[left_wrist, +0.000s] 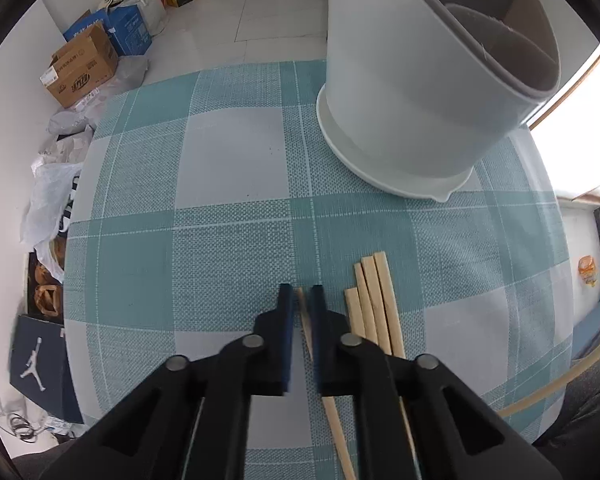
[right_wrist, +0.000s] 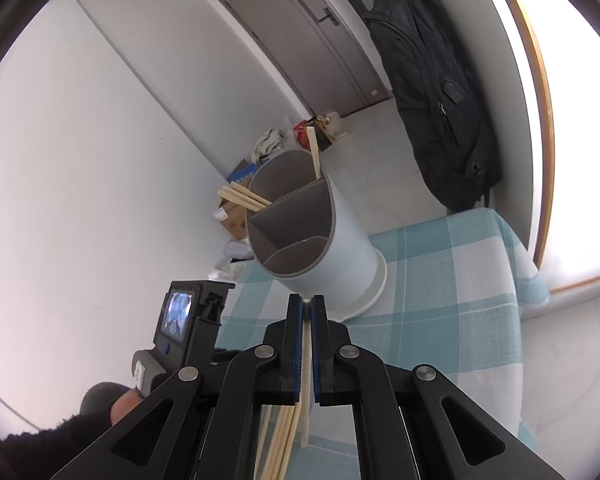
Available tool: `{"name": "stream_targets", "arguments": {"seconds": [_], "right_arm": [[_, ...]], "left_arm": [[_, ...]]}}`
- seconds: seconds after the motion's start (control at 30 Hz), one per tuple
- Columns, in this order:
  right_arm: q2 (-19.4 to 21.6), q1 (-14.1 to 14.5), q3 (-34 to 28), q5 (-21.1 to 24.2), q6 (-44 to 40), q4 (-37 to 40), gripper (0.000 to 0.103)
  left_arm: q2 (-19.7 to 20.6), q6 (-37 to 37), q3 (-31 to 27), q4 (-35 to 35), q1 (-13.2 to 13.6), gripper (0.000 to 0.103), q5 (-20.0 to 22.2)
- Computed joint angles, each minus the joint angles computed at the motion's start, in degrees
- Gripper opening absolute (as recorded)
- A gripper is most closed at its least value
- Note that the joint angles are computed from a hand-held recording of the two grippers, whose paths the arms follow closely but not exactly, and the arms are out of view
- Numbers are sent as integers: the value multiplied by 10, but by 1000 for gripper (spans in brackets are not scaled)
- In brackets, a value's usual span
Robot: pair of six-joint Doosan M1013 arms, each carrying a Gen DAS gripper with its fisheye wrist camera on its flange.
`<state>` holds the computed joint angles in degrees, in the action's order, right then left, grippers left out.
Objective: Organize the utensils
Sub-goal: 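Grasp a chopstick with the left tool while the right tool holds its chopstick, then lift both chopsticks up over the holder and lower them inside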
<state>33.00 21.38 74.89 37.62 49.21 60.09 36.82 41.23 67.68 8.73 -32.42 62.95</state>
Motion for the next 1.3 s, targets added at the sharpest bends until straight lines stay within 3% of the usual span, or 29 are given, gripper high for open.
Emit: {"name": "stream_targets", "arguments": {"seconds": [0.3,0.6,0.73,1.07,1.3], "right_arm": [[-8,9,10,-22,-47,8,3],[-28,20,38,-65,-119,38,3],[-37,28,48,-79,-154,49,3],[-47,39,61,-106,-181,64,3],[-51,43,59,-117,-190,68,3]], "left_arm": [[-41,-79,53,46,-8,0,-81],[-95,-188,103,189,-39,0,-150],[-107,-225,121,244,-41,0,-183],[-134,-313,162,341,-51,0,-231],[-139,-318,158,344,-49,0,-247]]}}
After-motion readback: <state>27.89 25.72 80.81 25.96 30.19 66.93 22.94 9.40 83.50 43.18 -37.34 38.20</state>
